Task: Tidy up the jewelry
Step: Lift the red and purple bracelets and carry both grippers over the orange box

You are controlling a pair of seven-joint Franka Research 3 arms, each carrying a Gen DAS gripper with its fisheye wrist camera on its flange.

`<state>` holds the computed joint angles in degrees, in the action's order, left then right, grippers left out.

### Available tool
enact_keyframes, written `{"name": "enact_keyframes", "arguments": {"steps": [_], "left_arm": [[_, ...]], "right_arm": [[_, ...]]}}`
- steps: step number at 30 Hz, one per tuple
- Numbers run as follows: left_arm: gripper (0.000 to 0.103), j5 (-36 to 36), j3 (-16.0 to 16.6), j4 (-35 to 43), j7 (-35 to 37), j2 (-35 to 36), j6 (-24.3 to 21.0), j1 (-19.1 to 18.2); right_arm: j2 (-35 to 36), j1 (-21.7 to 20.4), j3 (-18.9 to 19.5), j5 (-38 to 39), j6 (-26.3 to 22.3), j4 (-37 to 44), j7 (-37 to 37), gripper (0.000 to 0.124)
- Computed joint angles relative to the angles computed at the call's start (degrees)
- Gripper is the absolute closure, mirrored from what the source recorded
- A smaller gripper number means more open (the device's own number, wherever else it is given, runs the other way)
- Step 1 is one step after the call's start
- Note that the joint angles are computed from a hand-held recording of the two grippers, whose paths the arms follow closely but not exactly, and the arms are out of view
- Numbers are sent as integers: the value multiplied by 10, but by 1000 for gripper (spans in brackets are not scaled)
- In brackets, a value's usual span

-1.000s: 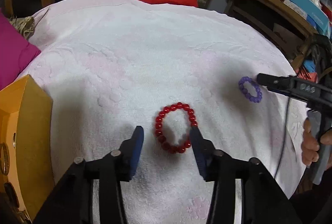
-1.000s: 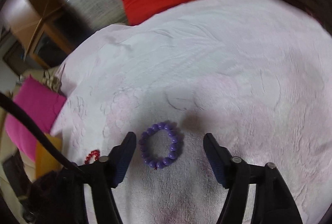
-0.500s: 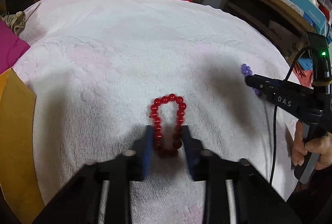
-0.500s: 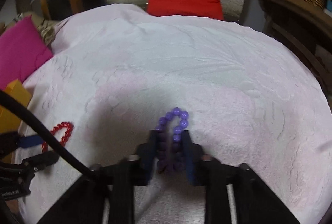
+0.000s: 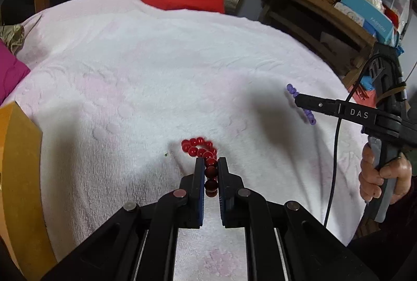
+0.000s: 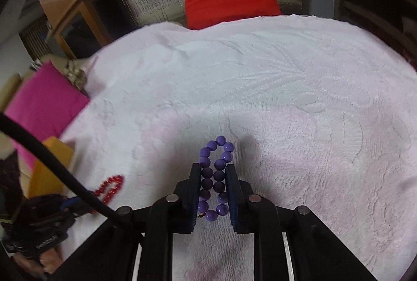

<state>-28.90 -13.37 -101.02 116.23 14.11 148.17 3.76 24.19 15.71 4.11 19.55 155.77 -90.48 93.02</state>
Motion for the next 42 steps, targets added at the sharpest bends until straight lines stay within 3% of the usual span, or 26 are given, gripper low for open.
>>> {"name": "enact_keyframes", "arguments": {"steps": [2, 7, 13, 24, 42], "left_arm": [[93, -14, -3, 0, 12, -4, -1, 6], [93, -36, 1, -20, 34, -26, 6, 7], [93, -22, 9, -28, 25, -31, 8, -6], [93, -25, 13, -54, 33, -58, 35, -20], [93, 131, 41, -134, -96, -124, 135, -62]], "right_arm": [[-5, -16, 17, 33, 8, -8, -20, 104], [-8, -17, 20, 53, 14, -10, -33, 104], [-2, -2, 9, 28, -5, 1, -28, 104], [-8, 0, 13, 30, 5, -7, -40, 104], [-33, 3, 26, 50, 25, -34, -85, 104]]}}
